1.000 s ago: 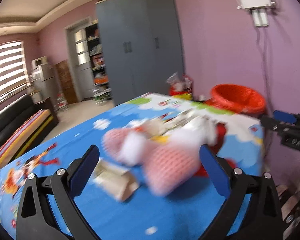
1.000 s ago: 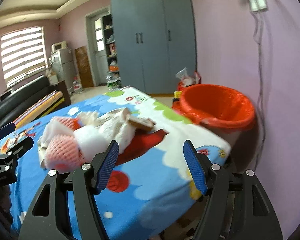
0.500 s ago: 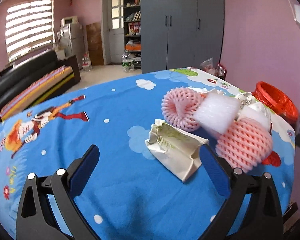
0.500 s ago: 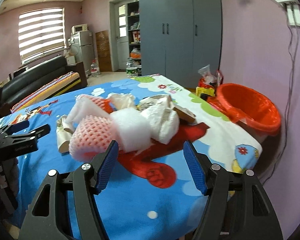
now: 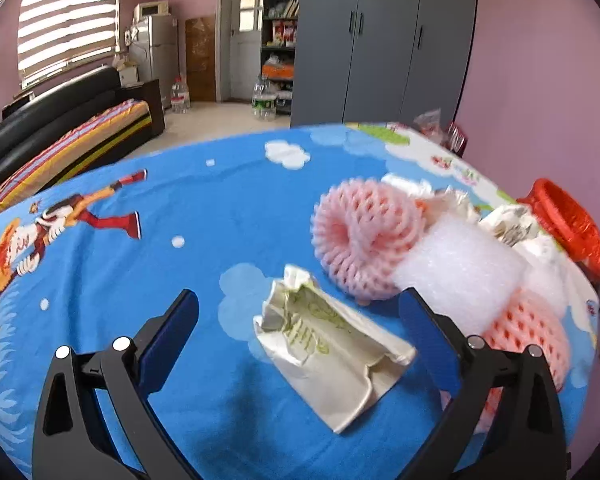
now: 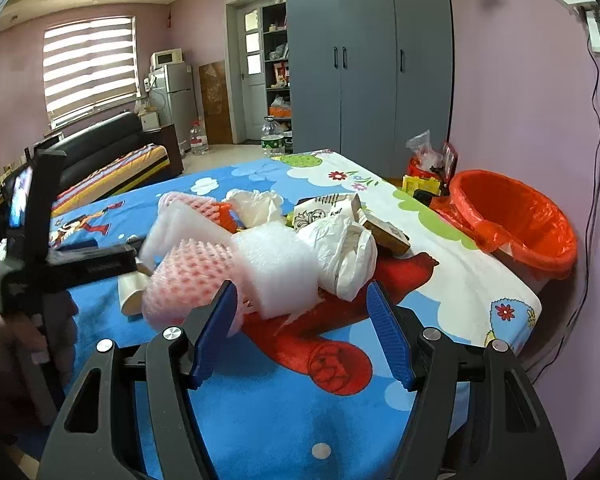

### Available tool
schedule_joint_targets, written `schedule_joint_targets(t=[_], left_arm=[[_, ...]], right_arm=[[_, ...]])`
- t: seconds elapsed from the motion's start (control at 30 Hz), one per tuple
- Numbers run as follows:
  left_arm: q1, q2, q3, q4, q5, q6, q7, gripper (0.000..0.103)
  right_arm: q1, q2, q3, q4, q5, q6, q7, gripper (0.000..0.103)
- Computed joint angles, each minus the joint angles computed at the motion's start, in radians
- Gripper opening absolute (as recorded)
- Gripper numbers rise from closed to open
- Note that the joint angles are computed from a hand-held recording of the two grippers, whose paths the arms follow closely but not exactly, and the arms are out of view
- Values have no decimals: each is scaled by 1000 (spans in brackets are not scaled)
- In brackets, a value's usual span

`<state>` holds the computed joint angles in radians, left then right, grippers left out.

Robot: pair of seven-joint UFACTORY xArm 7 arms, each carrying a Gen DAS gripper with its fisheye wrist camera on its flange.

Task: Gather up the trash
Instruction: 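Grasp the crumpled paper bag with the left tool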

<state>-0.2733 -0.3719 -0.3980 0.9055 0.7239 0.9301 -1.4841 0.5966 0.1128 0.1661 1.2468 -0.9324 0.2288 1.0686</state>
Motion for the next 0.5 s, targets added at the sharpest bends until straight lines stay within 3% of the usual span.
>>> schedule_joint_targets(t=[0.4,0.47,0.5], left_arm=[[1,14,39,-25,-70,-55,6,98],[3,19,43,-25,-75,-69,19,94],[2,20,47,-27,-73,-92,34,83]], right_arm=[[20,48,-32,28,65,-7,-48,64],[21,49,-39,30,65,-6,-43,64],[22,47,-43,31,60,-4,-33,64]])
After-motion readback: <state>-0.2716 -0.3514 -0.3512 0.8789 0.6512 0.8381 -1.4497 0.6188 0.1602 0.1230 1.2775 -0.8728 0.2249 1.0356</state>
